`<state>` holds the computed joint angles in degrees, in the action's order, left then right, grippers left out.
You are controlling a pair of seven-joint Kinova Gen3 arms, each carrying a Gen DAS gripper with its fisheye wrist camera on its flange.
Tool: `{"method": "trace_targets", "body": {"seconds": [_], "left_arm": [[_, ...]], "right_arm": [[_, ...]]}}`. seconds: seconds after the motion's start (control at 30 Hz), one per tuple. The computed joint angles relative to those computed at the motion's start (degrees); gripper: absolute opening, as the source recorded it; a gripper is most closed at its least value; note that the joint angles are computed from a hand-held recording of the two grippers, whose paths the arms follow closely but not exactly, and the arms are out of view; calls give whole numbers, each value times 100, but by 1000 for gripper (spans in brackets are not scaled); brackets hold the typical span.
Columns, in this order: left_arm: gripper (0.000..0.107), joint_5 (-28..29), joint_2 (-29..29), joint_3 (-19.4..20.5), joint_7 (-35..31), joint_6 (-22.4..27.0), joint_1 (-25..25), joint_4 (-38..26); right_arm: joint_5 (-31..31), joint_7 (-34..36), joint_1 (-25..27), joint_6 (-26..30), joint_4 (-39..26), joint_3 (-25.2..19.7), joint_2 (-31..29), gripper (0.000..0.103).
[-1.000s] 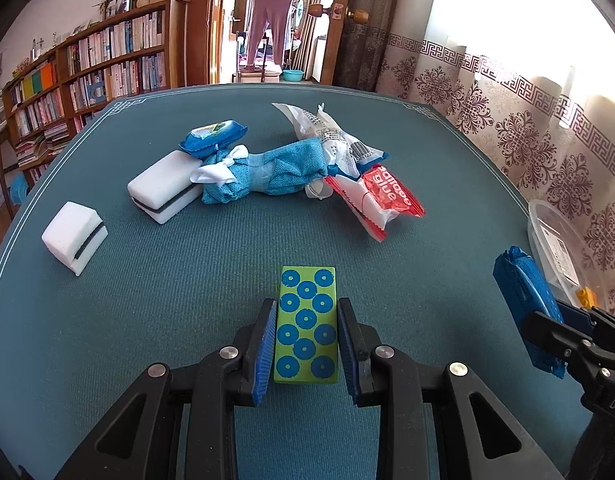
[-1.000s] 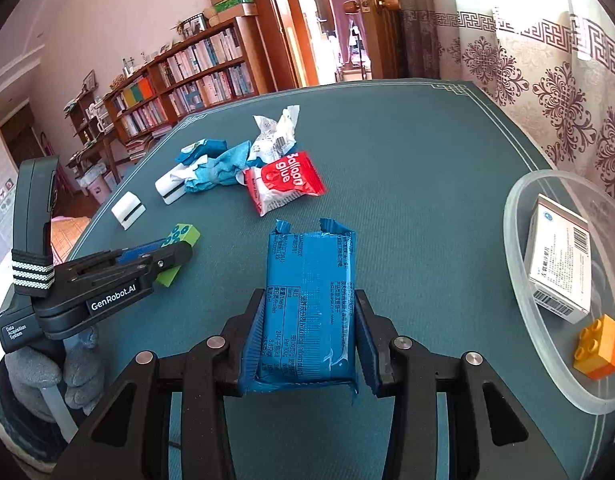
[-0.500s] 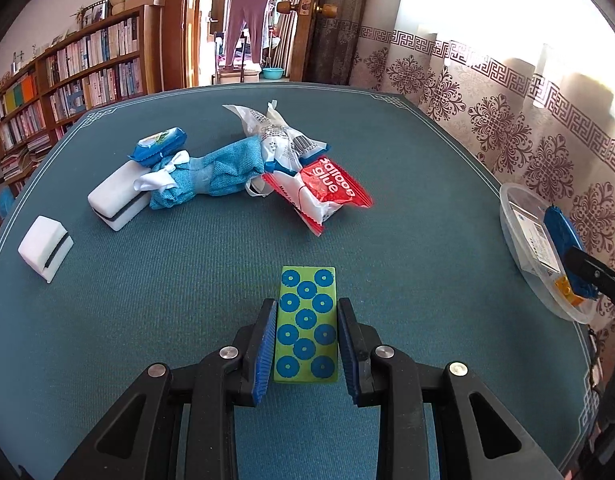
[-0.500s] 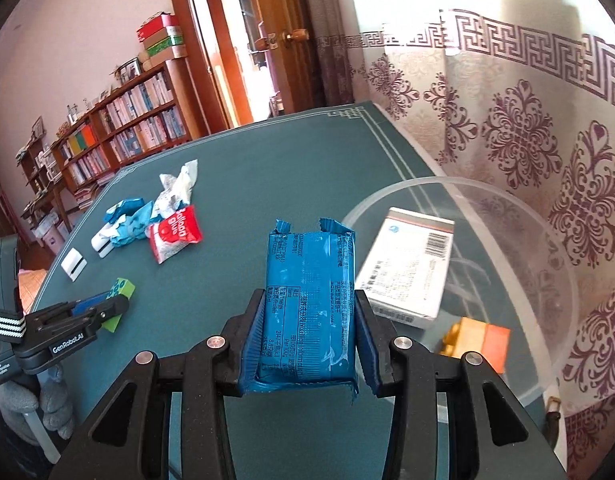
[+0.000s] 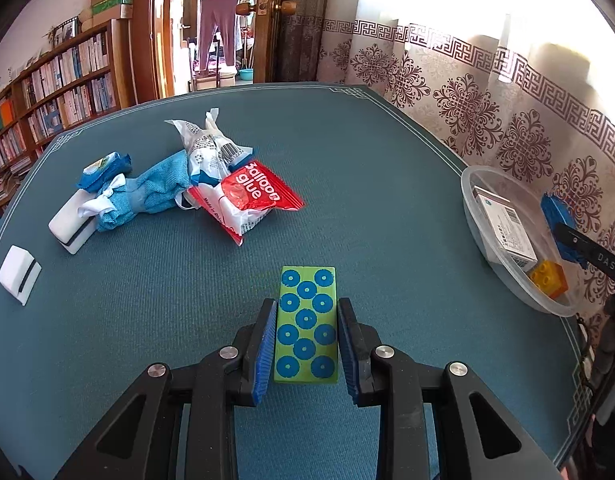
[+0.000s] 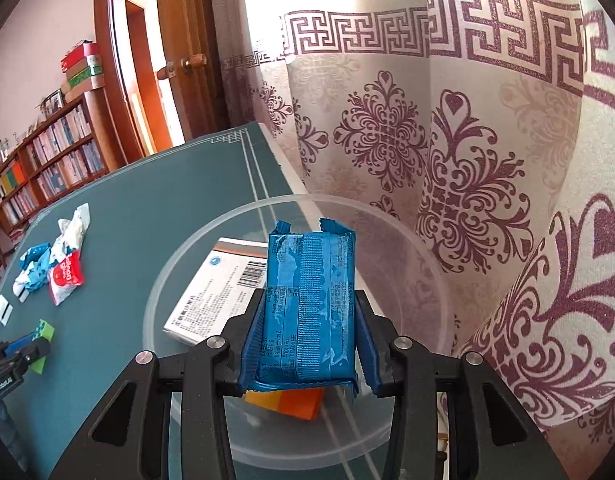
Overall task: Organize objects
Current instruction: 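Carry the blue packet to the bowl and release it with the right tool, then lower the dotted green block into the bowl and open the left tool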
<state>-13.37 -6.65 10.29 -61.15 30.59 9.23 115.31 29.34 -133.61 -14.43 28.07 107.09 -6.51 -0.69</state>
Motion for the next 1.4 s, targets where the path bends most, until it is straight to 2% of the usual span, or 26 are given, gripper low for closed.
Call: {"method": "trace_targets", "body": {"seconds": [0.13,0.23,0.3,0.7,0.83,0.97,1.4], "left_arm": [[31,-176,74,119,194,67,44,-99],[31,-262,164,152,285,101,133,-174],[31,-299,218,161,316,118,211,-226],[31,-462,456,177,326,159,616,-583],[31,-188,597,113,18,153,742,-786],[31,-179,758,106,-93,135,891,-1001],[31,628,1313,44,-1146,145,1200,-1741]], "right_arm": [[-208,209,86,-93,0,109,85,44],[-305,279,135,-159,25,164,92,49],[-195,204,140,-189,68,158,61,52],[358,-56,163,-237,427,-194,-333,52],[272,90,180,-309,542,-284,-452,52],[156,262,242,-387,632,-340,-542,52],[-802,1177,430,-491,755,-201,-642,52]]}}
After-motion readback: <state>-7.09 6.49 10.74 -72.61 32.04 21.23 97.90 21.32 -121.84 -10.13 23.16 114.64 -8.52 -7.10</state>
